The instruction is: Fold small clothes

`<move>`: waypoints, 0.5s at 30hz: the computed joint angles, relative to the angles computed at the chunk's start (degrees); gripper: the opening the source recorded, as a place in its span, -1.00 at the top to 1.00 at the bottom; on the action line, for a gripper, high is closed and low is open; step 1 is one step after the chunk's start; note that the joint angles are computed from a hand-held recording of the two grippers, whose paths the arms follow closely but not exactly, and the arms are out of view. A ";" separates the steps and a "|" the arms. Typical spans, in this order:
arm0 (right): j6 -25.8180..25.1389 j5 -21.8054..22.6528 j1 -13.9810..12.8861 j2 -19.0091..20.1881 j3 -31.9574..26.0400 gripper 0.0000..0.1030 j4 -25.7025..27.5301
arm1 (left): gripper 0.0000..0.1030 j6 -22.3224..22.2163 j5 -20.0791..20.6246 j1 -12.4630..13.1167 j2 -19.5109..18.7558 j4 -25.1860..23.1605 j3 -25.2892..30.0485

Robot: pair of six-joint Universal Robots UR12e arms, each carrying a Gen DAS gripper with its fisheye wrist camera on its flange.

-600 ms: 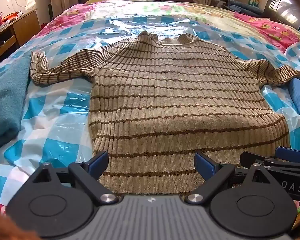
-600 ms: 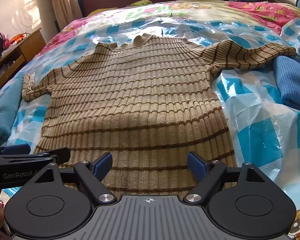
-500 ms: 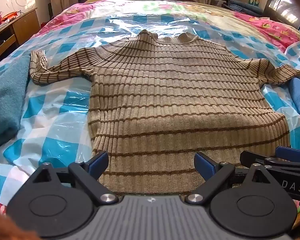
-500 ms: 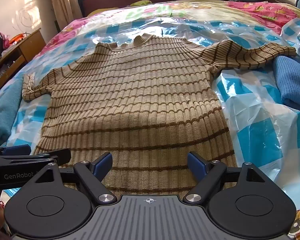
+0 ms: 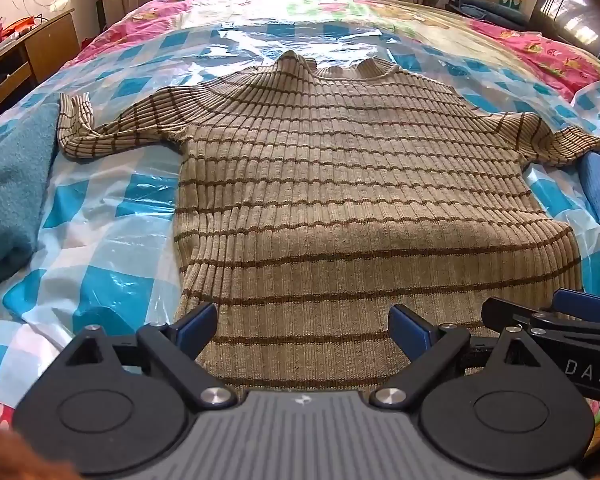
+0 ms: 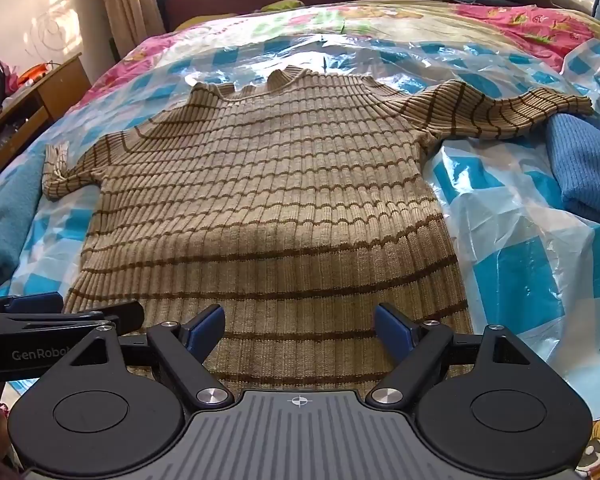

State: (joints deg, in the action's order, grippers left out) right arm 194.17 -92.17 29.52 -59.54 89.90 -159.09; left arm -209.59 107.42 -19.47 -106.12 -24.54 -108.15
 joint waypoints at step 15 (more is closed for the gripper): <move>-0.07 -0.50 -0.07 -0.25 0.55 -0.63 0.12 | -0.87 0.77 -1.22 0.04 -0.32 -2.58 0.82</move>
State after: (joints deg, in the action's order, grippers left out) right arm 194.11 -92.67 29.45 -59.79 90.45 -158.97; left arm -208.82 106.20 -19.43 -106.44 -27.12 -107.33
